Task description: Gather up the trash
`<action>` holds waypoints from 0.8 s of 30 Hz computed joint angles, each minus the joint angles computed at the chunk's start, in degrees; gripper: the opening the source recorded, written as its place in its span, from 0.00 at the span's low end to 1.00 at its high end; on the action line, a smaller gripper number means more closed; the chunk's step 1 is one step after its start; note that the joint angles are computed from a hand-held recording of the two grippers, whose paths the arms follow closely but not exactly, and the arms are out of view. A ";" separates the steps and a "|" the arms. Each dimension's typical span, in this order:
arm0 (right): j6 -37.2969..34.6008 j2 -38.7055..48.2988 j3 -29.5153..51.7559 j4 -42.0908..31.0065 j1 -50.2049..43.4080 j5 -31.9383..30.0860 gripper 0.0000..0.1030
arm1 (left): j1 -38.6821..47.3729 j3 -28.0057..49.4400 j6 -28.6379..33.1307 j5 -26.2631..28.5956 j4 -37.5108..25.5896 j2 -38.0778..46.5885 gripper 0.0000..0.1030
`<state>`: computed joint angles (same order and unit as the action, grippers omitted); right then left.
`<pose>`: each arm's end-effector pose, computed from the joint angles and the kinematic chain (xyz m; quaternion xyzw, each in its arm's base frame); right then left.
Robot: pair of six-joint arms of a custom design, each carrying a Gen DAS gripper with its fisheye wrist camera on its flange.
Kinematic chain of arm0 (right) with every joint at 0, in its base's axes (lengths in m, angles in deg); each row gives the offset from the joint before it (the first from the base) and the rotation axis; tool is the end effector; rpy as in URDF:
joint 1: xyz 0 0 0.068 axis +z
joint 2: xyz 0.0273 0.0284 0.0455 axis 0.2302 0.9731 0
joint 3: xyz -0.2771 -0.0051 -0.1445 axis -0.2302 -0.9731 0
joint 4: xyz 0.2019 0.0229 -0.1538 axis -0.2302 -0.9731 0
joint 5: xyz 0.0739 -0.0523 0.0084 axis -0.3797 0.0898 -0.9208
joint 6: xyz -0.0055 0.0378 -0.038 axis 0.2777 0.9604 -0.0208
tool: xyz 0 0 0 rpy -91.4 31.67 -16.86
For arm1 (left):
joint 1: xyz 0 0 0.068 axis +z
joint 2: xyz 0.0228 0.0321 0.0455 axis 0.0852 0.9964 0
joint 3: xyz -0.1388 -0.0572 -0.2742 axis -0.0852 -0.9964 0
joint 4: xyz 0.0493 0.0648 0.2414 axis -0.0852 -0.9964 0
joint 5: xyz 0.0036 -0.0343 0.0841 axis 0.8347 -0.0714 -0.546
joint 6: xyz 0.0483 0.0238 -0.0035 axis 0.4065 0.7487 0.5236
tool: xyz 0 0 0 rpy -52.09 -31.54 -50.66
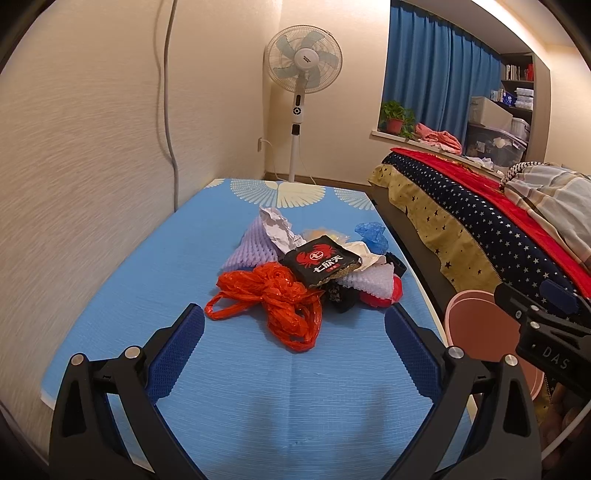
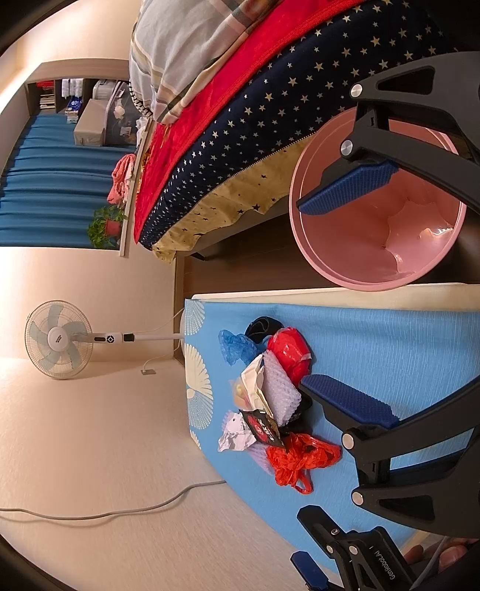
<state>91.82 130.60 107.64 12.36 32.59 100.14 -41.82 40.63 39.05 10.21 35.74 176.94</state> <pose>0.2780 0.0887 0.1351 -0.0124 0.8769 0.0231 0.4800 0.2548 -0.2363 0.1201 -0.0776 0.8684 -0.0126 0.4896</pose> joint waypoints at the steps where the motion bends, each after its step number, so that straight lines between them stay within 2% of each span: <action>1: 0.04 0.12 0.06 -0.06 0.10 -0.01 0.82 | 0.06 0.02 -0.03 0.03 0.13 -0.04 0.92; 9: 0.99 0.25 -0.10 0.56 -0.04 -0.94 0.80 | -0.08 0.83 0.49 0.34 -0.13 0.00 0.91; 15: 0.73 0.32 -0.18 0.81 0.10 -1.70 0.74 | 0.22 0.47 0.59 0.89 0.61 0.11 0.88; 21: 1.05 0.52 -0.18 0.88 -0.69 -4.24 0.62 | 0.64 0.02 0.75 1.84 1.20 0.08 0.79; 24: 1.06 0.78 -0.19 1.29 -1.21 -6.05 0.51 | 1.46 -0.15 0.20 2.58 1.39 0.32 0.68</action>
<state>92.88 131.38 107.46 13.65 31.38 94.09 -40.36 40.48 39.25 12.79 37.13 177.26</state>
